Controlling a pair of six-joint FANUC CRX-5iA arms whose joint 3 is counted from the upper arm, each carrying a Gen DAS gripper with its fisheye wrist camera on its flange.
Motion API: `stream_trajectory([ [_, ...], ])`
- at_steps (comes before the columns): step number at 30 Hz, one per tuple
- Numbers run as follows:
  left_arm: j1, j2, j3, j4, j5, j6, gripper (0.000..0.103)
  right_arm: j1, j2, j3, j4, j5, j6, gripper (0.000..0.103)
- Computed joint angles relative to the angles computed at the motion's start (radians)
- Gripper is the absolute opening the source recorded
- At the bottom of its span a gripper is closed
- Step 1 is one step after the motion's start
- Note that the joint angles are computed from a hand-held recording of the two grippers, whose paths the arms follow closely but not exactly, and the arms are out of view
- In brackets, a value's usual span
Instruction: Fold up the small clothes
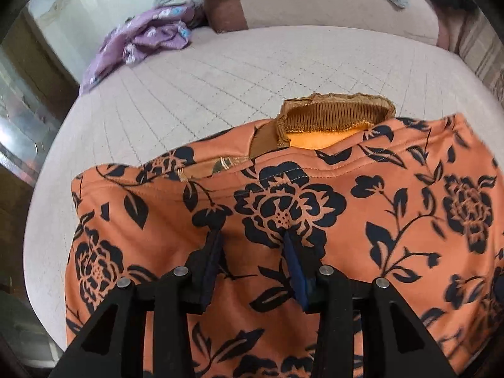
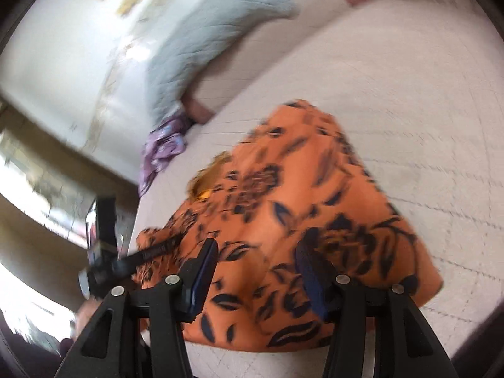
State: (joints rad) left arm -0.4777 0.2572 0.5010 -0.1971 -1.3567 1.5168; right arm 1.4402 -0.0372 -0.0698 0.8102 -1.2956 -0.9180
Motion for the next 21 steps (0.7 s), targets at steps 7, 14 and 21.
stream_trajectory([
  [7, 0.055, -0.013, 0.015, 0.098, -0.051, -0.056, 0.045, 0.005, -0.003, -0.002, 0.001, -0.005, -0.012, 0.049],
  [14, 0.13, -0.155, -0.099, 0.06, 0.021, -0.117, 0.045, -0.022, -0.02, -0.01, 0.048, -0.031, -0.002, 0.051],
  [21, 0.21, -0.163, -0.138, -0.013, -0.041, -0.078, 0.047, -0.1, -0.025, -0.016, -0.046, -0.017, 0.03, 0.048],
])
